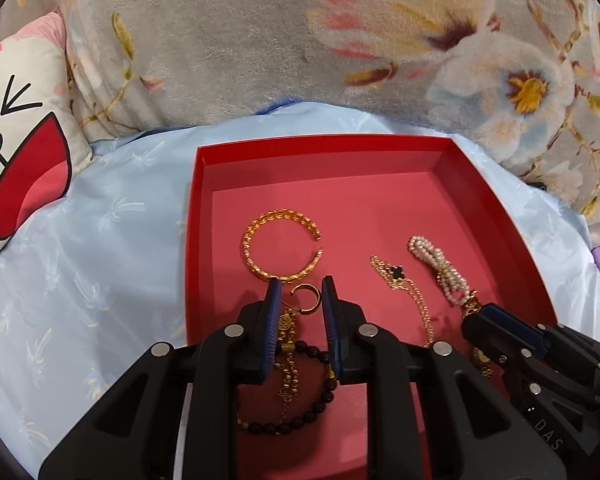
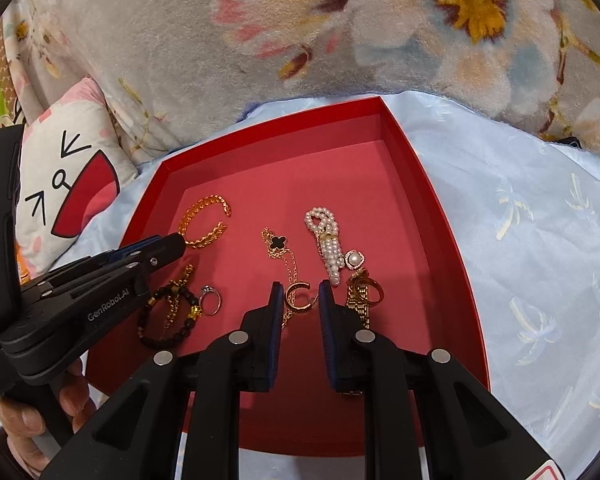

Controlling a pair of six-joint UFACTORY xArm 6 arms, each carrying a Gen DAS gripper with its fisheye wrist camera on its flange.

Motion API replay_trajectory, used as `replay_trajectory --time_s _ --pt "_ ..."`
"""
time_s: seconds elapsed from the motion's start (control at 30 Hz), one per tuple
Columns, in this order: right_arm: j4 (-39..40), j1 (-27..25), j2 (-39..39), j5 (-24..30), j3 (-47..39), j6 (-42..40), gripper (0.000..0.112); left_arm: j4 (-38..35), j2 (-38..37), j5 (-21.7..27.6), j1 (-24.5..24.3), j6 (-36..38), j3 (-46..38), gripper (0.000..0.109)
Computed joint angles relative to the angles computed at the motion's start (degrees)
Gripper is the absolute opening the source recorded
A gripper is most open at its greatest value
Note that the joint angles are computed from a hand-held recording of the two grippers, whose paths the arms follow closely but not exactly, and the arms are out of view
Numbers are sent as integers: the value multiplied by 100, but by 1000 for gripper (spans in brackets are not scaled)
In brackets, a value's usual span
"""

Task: Organize jewelry
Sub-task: 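Lower both earrings into the red box and open both tools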

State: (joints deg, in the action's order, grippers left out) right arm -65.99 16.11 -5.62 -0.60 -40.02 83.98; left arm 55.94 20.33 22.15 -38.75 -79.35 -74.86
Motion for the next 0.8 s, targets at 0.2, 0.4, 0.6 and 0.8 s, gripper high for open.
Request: replay_trajectory --time_s 0.2,0.4,0.6,0.8 --pt "-636 39 119 211 -224 556 17 28 24 20 82 -138 8 20" --pt "-1290 11 188 156 -351 1156 17 98 42 -37 113 -189 5 21" --pt "-1713 -86 119 59 -363 1625 18 137 10 -56 170 -321 28 21" --pt "-1807 -46 -16 165 -244 1668 18 146 -103 -133 244 -401 134 27"
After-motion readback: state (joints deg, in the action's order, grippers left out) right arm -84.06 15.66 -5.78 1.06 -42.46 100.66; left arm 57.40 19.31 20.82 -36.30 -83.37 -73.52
